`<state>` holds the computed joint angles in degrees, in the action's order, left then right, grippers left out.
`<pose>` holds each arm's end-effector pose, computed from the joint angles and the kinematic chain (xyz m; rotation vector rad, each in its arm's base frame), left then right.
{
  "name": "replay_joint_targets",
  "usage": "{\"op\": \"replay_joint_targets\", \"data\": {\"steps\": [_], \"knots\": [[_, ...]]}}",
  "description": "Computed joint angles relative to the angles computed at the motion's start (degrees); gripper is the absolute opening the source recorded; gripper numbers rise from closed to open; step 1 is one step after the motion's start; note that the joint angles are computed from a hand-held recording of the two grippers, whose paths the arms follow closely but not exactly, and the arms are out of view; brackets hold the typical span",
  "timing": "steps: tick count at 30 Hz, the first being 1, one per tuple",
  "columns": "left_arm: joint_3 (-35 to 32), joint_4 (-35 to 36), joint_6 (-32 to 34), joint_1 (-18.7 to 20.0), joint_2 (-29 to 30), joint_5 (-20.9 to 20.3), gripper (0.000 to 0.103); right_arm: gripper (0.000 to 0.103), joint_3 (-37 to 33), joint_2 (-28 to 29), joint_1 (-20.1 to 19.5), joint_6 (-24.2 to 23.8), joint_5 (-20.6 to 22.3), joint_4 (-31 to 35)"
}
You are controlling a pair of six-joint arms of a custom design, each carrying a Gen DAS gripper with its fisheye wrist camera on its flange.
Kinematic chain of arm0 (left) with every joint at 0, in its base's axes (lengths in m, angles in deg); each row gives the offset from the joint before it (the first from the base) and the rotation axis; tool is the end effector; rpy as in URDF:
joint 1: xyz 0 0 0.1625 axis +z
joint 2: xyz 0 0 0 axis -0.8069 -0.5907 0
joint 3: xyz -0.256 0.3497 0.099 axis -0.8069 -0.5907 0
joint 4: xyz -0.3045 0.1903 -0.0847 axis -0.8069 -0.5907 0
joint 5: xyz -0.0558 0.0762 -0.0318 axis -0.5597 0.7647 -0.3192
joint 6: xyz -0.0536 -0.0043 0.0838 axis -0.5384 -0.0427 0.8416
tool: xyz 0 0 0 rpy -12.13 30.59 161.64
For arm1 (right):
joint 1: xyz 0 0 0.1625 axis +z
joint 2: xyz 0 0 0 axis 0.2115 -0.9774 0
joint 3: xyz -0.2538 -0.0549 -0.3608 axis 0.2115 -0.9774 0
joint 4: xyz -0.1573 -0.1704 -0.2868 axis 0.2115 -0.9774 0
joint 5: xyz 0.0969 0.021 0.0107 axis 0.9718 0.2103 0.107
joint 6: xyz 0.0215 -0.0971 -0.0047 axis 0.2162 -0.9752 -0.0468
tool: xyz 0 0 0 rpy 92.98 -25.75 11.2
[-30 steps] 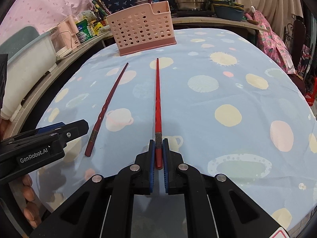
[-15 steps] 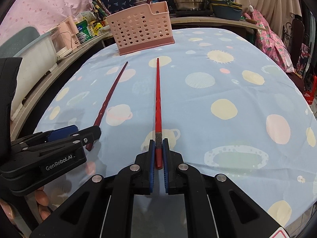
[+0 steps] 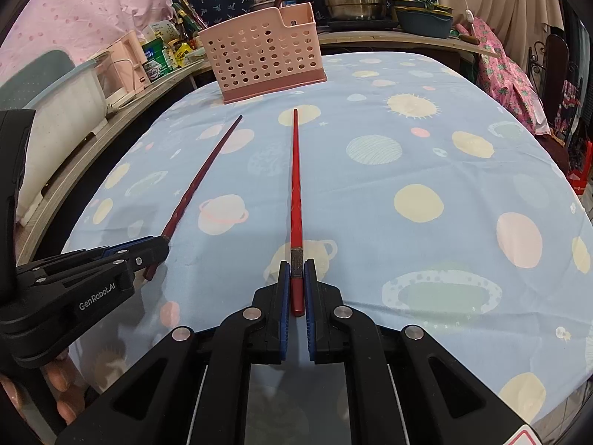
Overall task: Organize utensils
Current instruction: 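Grasp a dark red chopstick with the left tool while the right tool grasps a red chopstick, then lift both chopsticks and lower them into the pink basket with both tools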
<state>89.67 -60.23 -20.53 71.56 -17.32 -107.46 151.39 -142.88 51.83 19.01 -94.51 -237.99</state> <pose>-0.3705 -0.3328 -0.0686 0.1824 2.3300 -0.7569 -0.0129 -0.3238 0.2912 0.5429 -2.4818 0.7631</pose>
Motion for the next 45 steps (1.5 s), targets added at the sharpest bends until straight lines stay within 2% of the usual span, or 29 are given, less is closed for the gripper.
{"op": "replay_joint_targets", "data": {"steps": [9,16,27,38,45], "knots": [[0.32,2.03,-2.02,-0.78,-1.72,0.28,0.007,0.007,0.43,-2.88,-0.18,0.01,1.29,2.27],[0.31,3.63,-3.25,-2.04,-3.79,1.75,0.007,0.007,-0.76,-7.04,0.69,0.89,3.2,6.67],[-0.62,8.9,-5.08,-3.46,-9.65,8.12,0.007,0.007,-7.28,-13.63,6.16,6.0,6.71,15.74],[-5.52,13.43,-1.5,-1.93,-13.52,15.69,0.007,0.007,-16.1,-10.98,14.82,11.82,6.39,17.85],[-7.91,13.21,1.27,0.12,-14.52,18.9,0.007,0.007,-20.22,-7.5,17.46,14.16,5.79,18.7]]}}
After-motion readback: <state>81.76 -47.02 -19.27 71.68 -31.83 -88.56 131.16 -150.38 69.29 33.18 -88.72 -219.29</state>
